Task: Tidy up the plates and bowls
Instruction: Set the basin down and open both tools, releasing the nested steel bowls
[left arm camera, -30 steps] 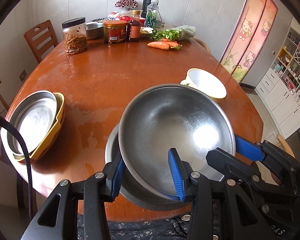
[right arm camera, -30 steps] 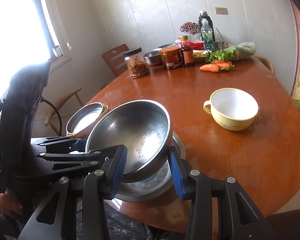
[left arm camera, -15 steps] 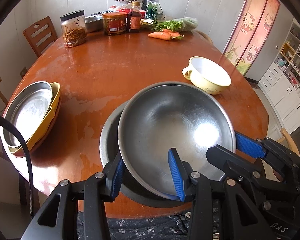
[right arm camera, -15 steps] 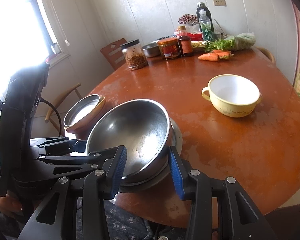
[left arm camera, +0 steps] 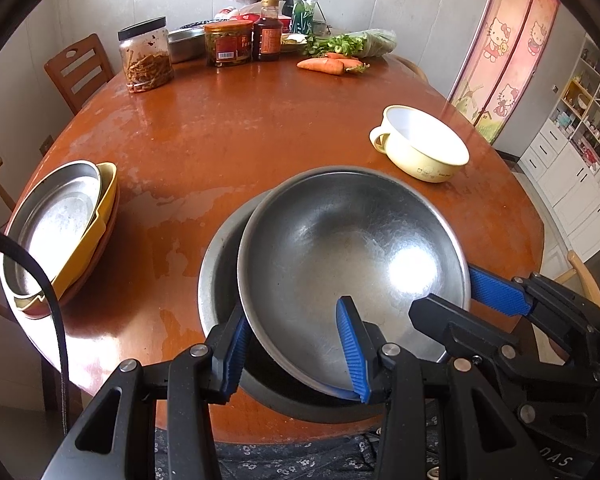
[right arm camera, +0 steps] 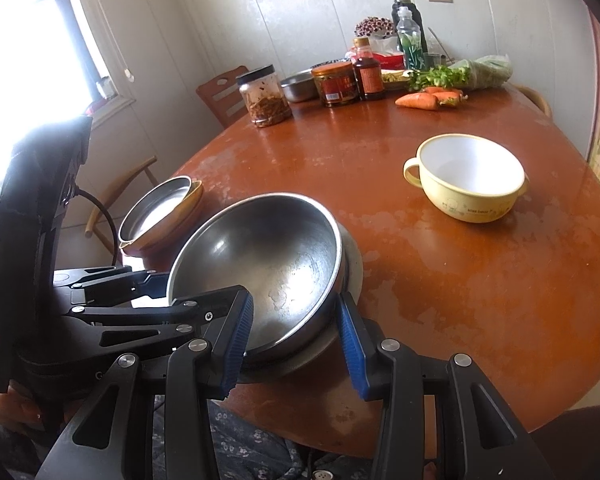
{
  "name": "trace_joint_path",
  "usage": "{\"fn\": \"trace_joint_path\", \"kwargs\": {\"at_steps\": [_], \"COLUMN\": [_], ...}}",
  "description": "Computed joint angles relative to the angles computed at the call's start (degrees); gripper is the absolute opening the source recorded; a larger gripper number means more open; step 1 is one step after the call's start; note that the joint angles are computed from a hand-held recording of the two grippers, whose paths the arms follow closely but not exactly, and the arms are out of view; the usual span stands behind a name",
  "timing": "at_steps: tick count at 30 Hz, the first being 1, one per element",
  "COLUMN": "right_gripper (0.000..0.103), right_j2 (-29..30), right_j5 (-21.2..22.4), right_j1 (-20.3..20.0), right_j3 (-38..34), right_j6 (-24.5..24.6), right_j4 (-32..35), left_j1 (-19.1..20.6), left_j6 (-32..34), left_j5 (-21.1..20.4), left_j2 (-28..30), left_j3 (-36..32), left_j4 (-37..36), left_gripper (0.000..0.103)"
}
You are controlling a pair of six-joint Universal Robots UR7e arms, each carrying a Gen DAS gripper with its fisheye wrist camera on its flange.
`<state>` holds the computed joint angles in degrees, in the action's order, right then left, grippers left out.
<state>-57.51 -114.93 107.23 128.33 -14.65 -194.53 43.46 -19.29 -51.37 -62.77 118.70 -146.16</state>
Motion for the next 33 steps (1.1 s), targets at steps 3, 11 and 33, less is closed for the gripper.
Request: {"fn": "trace_joint_path", "kwargs": {"at_steps": [3,11,33], "right_gripper": [0.046,0.046,0.056], "right_j2": [0.18,0.47,-0.25], "right_j5": [-0.34,-0.97,0.35], "right_j1": [0.04,0.33,0.03], "right_j3": [-0.13,-0.27,-1.08], "right_j6": [-0.19,-1.25,-0.46], "right_j4": [-0.03,-1.11,-0.21], "left_j1": [-0.04,0.26,-0.06], "left_j6": [0.28,1.02,3.24], "left_j5": [0.08,0.27,0.84], "left_j2": [0.06,-0.01,-1.15], "left_j3": [0.06,0.23,0.8], "left_j4": [-0.21,-1.01,-3.14], "left_gripper": [0.042,0.043,0.054]}}
